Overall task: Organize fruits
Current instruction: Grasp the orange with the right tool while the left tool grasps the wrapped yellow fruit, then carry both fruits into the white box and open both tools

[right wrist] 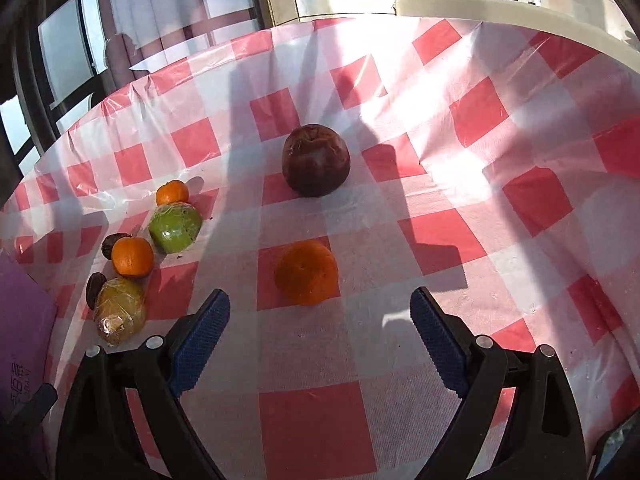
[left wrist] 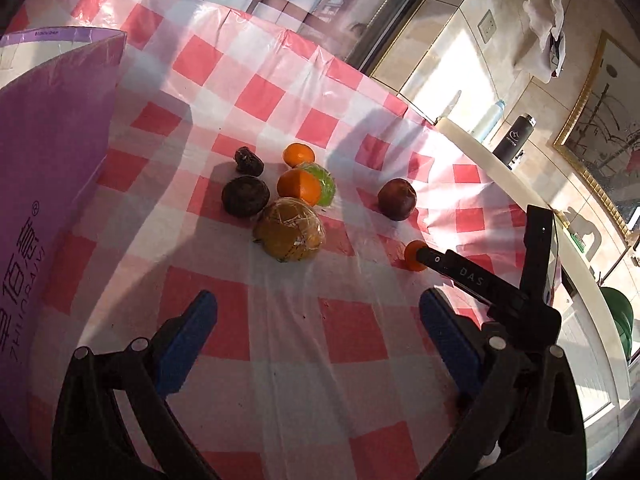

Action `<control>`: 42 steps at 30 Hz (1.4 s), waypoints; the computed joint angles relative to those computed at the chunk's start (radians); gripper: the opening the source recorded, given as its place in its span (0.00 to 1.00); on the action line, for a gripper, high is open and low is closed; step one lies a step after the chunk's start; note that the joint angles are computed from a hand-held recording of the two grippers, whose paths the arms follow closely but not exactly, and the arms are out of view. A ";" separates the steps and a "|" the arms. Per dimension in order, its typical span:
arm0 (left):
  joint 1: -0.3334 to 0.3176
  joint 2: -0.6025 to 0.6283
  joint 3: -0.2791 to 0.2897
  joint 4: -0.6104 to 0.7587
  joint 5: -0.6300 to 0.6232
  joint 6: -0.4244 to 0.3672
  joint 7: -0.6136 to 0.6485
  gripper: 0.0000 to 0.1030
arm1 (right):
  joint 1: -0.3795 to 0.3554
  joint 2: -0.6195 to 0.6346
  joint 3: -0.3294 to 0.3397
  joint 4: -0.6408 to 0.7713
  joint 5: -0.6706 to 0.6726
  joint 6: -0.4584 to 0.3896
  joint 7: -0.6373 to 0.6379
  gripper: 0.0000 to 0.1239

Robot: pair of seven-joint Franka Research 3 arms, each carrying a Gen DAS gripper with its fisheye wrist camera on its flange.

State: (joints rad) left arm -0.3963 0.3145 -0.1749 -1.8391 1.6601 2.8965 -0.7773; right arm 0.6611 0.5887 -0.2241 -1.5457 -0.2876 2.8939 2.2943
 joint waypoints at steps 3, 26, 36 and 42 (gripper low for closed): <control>-0.010 0.005 -0.003 0.005 -0.053 -0.023 0.079 0.98 | -0.049 0.084 0.067 0.154 0.048 -0.129 -0.080 0.59; -0.127 0.471 0.044 0.733 -0.940 -0.659 1.251 0.66 | -0.135 0.108 0.182 0.149 0.300 -0.036 -0.309 0.30; -0.288 0.146 0.282 0.189 -0.508 -0.080 0.682 0.63 | -0.165 0.097 0.214 0.107 0.389 0.029 -0.360 0.30; -0.337 0.093 0.305 0.148 -0.177 -0.094 0.334 0.63 | -0.193 0.093 0.252 0.089 0.446 0.066 -0.403 0.30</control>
State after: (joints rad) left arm -0.7332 0.4078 0.1296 -1.6910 1.4827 2.8022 -0.4437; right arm 0.4686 0.6817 0.0275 -1.4566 0.1579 2.9603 1.8908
